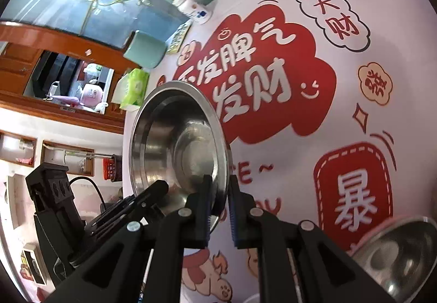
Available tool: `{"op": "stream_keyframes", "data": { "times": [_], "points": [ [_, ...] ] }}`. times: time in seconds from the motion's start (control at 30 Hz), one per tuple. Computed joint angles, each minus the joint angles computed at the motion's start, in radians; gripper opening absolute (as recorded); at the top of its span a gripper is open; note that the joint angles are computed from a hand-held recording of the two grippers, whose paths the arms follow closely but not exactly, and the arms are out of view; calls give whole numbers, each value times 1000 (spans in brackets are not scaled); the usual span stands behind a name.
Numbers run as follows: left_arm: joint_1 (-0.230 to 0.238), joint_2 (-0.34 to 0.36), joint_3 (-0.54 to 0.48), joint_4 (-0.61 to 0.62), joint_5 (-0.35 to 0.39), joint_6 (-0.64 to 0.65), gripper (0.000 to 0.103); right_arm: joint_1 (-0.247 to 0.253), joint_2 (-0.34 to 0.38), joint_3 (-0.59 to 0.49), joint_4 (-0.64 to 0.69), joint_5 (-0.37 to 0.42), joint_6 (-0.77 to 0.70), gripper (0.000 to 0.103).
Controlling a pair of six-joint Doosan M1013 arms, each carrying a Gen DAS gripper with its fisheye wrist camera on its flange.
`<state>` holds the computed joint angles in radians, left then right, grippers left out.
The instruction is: Organize plates and bowls
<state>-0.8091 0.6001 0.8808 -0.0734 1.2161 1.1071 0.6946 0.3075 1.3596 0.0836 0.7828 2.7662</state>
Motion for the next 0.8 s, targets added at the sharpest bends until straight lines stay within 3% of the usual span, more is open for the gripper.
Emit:
{"op": "stream_keyframes", "data": {
  "times": [0.8],
  "points": [
    [-55,-284,336,110,-148,-140,18,160,-11,-78,-146,80,73,11]
  ]
}}
